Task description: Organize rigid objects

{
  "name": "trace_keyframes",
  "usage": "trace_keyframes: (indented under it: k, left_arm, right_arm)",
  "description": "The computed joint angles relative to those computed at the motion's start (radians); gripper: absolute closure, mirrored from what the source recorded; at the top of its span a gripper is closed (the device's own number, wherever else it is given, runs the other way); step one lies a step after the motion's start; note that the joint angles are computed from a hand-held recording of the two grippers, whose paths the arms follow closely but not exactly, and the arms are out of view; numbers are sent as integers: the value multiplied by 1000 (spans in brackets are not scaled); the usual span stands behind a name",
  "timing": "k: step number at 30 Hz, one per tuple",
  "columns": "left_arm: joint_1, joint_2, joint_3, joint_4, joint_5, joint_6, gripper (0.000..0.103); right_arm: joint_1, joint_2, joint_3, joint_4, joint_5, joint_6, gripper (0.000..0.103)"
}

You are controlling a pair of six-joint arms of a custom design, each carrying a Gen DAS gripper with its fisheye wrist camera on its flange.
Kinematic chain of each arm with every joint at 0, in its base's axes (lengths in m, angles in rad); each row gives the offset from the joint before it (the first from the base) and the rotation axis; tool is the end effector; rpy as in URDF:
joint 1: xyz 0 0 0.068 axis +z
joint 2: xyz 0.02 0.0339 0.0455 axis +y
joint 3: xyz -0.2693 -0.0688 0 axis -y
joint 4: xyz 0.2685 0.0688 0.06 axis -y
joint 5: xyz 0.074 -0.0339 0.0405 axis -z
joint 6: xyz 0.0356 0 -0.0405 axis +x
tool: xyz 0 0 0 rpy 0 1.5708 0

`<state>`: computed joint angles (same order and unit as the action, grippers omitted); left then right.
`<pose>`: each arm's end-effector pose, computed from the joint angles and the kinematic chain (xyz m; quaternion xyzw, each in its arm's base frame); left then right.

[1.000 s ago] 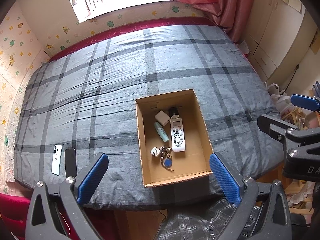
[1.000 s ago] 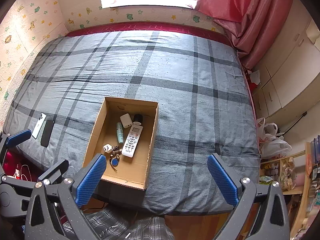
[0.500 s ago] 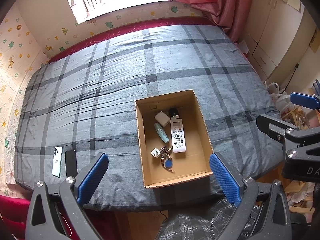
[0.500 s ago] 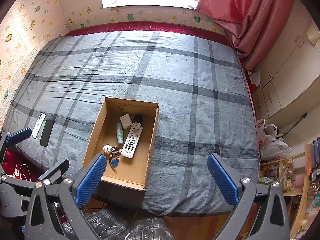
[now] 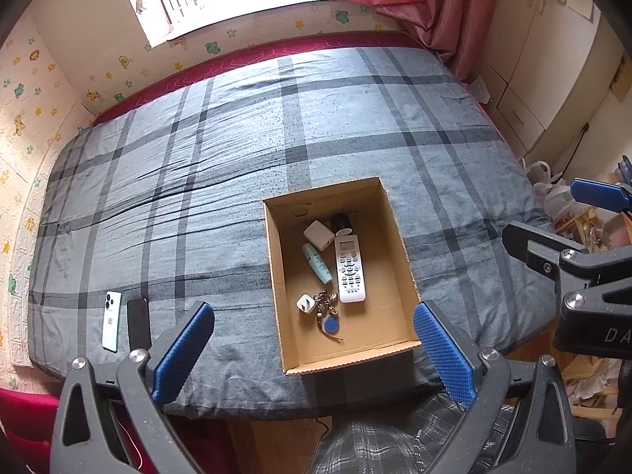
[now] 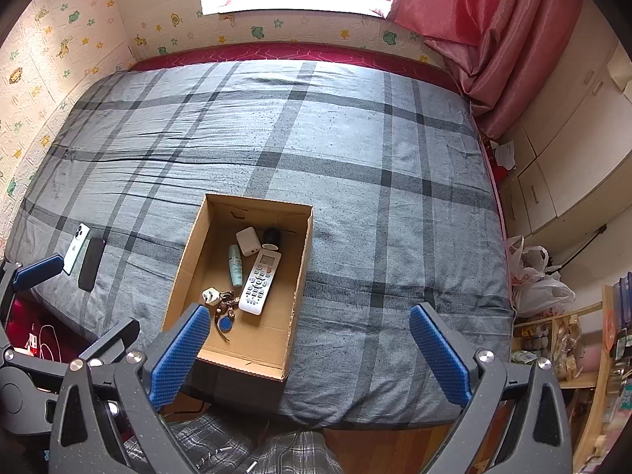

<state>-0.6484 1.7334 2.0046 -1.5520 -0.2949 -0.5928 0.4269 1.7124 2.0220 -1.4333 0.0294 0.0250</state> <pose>0.2749 -0.1953 0.4054 0.0060 0.9790 0.0352 0.2008 0.3125 0.1410 0.4202 -0.1914 0.9560 0.0357 0.2192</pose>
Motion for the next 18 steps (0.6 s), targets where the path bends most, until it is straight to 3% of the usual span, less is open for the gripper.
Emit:
trace_keyframes:
  k: [18]
  left_arm:
    - [3,16,0,23,22,7,0]
  right_arm:
    - [-8,32,10,20,-15,-16,0]
